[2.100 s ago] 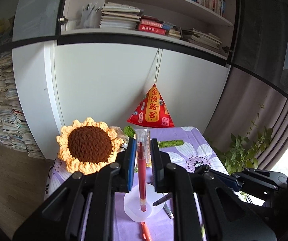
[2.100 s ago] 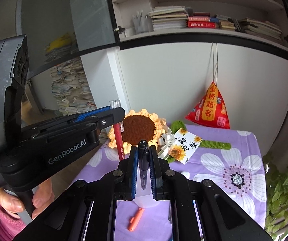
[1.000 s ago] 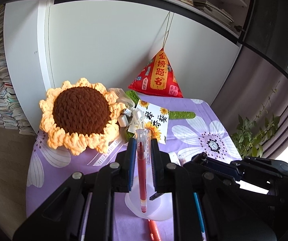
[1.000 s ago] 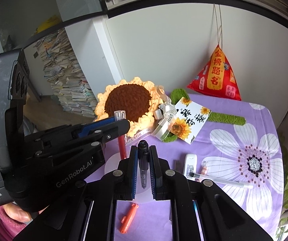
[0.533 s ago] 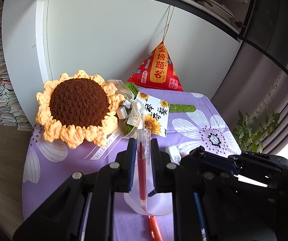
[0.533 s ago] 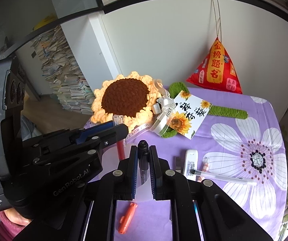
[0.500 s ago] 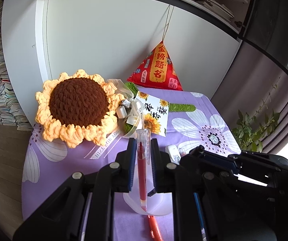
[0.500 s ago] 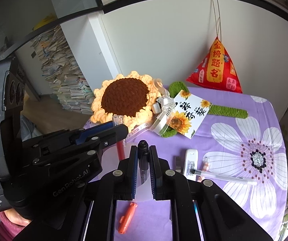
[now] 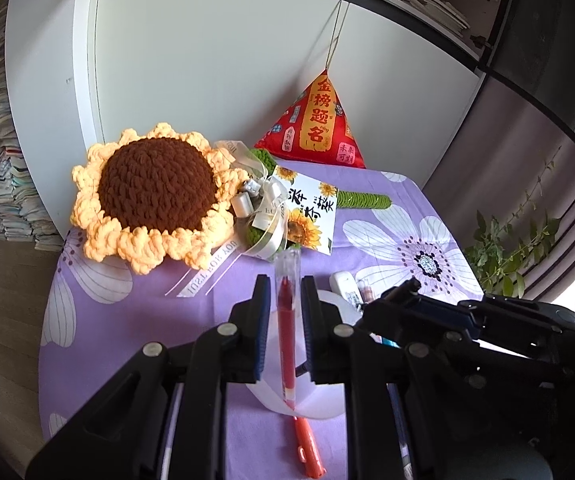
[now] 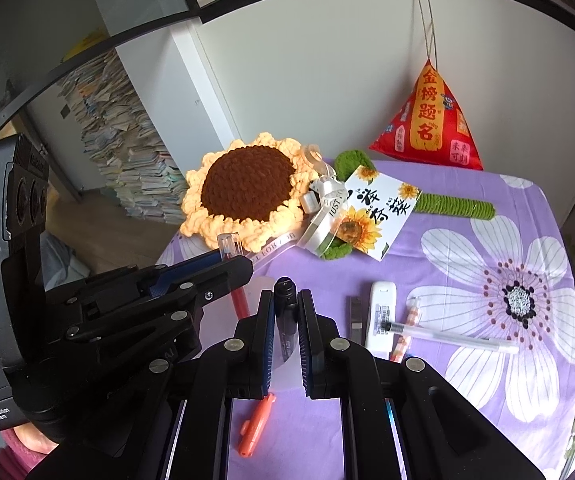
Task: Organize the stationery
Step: 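Drop the red pen into the cup with the left tool while the right tool drops the black marker in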
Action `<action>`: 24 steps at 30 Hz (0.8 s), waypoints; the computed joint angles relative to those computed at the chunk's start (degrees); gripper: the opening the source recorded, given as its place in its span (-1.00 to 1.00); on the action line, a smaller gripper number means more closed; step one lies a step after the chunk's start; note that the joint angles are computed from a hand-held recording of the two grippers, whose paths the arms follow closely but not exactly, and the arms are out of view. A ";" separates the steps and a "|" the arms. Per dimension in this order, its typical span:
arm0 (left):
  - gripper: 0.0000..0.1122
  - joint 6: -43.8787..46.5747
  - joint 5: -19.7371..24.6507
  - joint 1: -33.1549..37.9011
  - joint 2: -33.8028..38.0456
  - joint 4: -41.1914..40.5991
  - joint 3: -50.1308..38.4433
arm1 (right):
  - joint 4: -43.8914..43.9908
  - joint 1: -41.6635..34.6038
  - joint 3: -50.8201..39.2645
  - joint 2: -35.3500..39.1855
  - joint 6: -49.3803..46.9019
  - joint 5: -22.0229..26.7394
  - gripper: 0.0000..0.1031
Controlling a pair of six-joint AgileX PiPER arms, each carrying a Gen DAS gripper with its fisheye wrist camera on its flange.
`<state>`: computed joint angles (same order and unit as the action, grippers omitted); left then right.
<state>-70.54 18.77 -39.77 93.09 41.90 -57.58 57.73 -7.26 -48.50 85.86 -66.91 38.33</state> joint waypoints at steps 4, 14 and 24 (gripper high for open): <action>-0.37 -4.50 0.01 -0.06 -1.61 3.15 1.33 | -0.15 -0.33 0.42 -0.48 0.02 0.10 -0.77; -0.23 -13.74 4.14 -3.33 -6.68 11.49 3.04 | -0.35 -2.65 1.28 -4.40 0.65 2.76 -0.77; -0.22 -17.81 9.92 -9.49 -10.75 15.89 3.64 | -0.58 -8.11 4.28 -13.42 -0.63 7.12 -0.77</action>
